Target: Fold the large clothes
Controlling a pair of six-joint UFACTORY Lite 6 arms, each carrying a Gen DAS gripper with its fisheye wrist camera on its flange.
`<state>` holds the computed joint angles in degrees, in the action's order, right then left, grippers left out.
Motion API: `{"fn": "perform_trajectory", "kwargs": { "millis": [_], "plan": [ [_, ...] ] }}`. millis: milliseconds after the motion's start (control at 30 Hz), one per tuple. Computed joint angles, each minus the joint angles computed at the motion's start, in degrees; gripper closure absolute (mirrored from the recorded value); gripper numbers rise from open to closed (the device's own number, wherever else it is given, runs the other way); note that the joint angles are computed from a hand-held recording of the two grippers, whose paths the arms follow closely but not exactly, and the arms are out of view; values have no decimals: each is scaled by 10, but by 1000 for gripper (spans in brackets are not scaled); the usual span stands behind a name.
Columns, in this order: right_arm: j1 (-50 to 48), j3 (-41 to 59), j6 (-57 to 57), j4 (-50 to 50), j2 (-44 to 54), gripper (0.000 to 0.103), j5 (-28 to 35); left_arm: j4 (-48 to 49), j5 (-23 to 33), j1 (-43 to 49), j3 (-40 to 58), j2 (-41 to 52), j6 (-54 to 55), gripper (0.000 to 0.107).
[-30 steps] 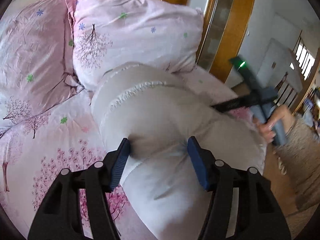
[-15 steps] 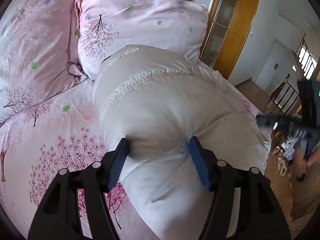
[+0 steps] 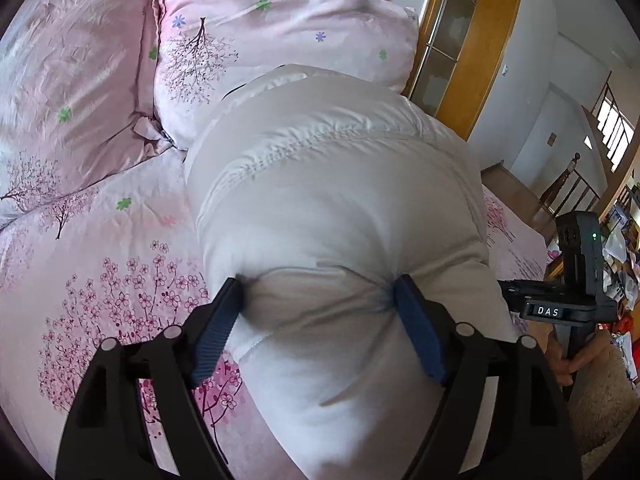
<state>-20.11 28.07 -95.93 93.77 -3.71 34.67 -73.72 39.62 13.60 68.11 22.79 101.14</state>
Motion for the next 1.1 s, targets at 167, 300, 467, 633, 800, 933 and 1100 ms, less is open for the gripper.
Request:
{"fn": "perform_trajectory", "kwargs": {
  "millis": [167, 300, 467, 633, 800, 933, 1100],
  "plan": [
    [1, 5, -5, 2, 11, 75, 5, -4, 16, 8, 23, 37, -10, 19],
    [-1, 5, -7, 1, 11, 75, 3, -18, 4, 5, 13, 31, 2, 19],
    [-11, 40, 135, -137, -26, 74, 5, -14, 10, 17, 5, -10, 12, 24],
    [-64, 125, 206, -181, -60, 73, 92, 3, -13, 1, 68, -10, -21, 24],
    [50, 320, 349, -315, 42, 73, -9, 171, -8, -45, 267, 97, -235, 25],
    [91, 482, 506, -481, 187, 73, 7, 269, 14, -71, 371, 161, -332, 25],
    [84, 587, 573, -562, 308, 74, 73, 309, 33, -84, 428, 213, -374, 25]
  ]
}}
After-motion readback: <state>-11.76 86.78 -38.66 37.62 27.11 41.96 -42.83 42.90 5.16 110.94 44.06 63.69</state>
